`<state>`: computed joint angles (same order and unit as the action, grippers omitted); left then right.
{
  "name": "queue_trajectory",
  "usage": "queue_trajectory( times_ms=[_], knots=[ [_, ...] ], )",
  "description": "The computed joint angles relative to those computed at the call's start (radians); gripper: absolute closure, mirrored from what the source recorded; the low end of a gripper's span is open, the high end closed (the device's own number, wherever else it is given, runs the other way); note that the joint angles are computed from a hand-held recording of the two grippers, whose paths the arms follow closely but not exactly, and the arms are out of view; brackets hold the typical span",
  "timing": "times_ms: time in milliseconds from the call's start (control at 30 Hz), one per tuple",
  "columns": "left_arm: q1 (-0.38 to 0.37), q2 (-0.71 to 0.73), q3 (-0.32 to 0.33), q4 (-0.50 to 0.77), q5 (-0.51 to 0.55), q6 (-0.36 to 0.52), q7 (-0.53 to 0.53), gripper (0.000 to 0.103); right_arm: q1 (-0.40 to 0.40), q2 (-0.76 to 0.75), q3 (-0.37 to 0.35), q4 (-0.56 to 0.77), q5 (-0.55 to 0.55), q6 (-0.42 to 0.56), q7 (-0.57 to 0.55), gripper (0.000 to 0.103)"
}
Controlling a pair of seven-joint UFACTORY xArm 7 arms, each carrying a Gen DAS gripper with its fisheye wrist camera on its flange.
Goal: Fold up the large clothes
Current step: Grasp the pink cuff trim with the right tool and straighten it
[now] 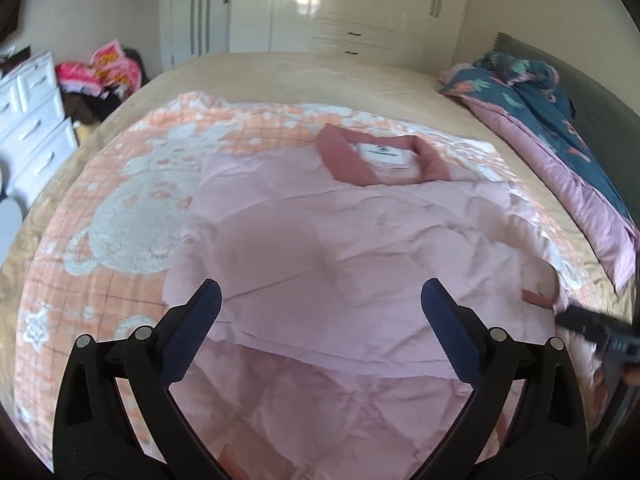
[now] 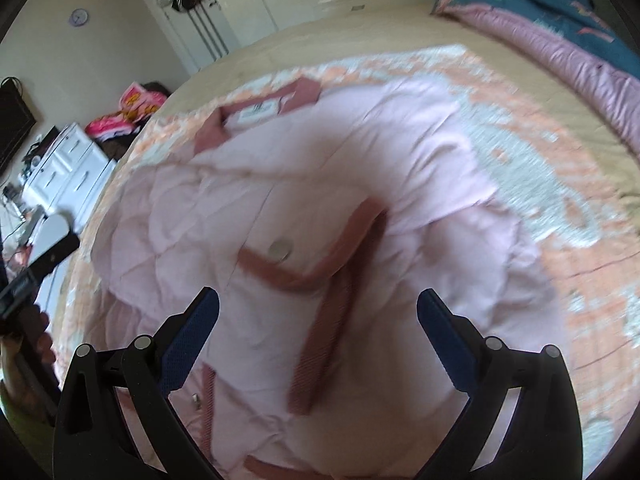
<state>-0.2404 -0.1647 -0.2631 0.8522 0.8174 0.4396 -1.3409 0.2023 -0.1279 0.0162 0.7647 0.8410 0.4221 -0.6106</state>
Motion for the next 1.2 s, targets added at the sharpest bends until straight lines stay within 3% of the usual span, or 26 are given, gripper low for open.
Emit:
queue_trajectory(
  times_ms=[167, 233, 300, 400, 533, 700, 900, 1067, 1133, 1200],
  knots=[
    [0.017, 0.021, 0.023, -0.016, -0.017, -0.028, -0.014, 0.009, 0.010, 0.037, 0.008, 0.010, 0.084, 0.049, -0.034, 0.005],
    [0.021, 0.035, 0.034, -0.017, -0.027, -0.037, -0.013, 0.009, 0.009, 0.051, 0.013, 0.014, 0.142, 0.064, -0.082, 0.024],
    [0.027, 0.043, 0.044, -0.021, -0.029, -0.048, -0.019, 0.009, 0.007, 0.051, 0.023, 0.011, 0.169, 0.044, -0.115, 0.054],
    [0.036, 0.039, 0.058, -0.034, -0.043, -0.064, -0.029, 0.009, 0.006, 0.032, 0.015, 0.013, 0.316, 0.064, -0.277, 0.083],
    [0.053, 0.025, 0.055, -0.037, -0.034, -0.058, -0.044, 0.009, 0.025, -0.030, 0.029, 0.012, 0.391, -0.018, -0.414, 0.087],
    [0.061, 0.032, 0.042, -0.008, 0.010, -0.032, -0.048, 0.009, 0.048, -0.025, 0.020, 0.124, 0.335, -0.100, -0.461, 0.088],
    [0.032, 0.092, 0.048, 0.058, 0.103, 0.010, -0.066, 0.009, -0.008, 0.173, 0.039, 0.312, 0.029, -0.086, -0.211, 0.088],
    [0.005, 0.124, 0.084, 0.071, 0.120, -0.002, -0.083, 0.009, -0.057, 0.247, 0.083, 0.313, -0.047, -0.119, -0.121, 0.087],
    [-0.002, 0.130, 0.092, 0.074, 0.120, 0.001, -0.079, 0.010, -0.060, 0.274, 0.091, 0.311, -0.108, -0.149, -0.048, 0.083],
    [-0.007, 0.132, 0.097, 0.075, 0.138, -0.001, -0.091, 0.010, -0.051, 0.295, 0.086, 0.301, -0.206, -0.193, 0.060, 0.071]
  ],
)
